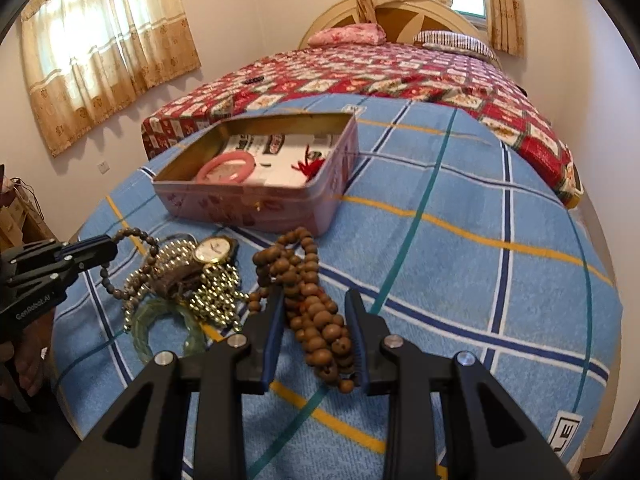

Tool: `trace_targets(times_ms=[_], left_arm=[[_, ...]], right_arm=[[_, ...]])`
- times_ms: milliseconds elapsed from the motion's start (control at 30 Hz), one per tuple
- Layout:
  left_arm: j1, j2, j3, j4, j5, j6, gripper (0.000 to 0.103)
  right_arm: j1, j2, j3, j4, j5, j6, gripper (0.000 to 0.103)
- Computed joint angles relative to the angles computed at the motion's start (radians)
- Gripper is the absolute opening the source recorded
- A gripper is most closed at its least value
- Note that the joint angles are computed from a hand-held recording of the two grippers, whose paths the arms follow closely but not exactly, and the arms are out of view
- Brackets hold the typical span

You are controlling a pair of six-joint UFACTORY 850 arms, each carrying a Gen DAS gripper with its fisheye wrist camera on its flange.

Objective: Organize jewelry
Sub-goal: 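Lift the dark bead bracelet toward the tin while the right gripper carries wooden beads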

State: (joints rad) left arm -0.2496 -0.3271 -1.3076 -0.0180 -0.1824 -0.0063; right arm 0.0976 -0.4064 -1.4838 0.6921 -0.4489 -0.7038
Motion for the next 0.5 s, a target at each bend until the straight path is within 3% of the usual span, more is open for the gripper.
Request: trace_targets(times_ms=[500], left_arm=[[0.003,-0.011,-0.056,-0.015,0.010,0.012,0.008]], right_arm=[[0.005,-0.013,-0.052,0.040,0.001,-0.043,0.033]])
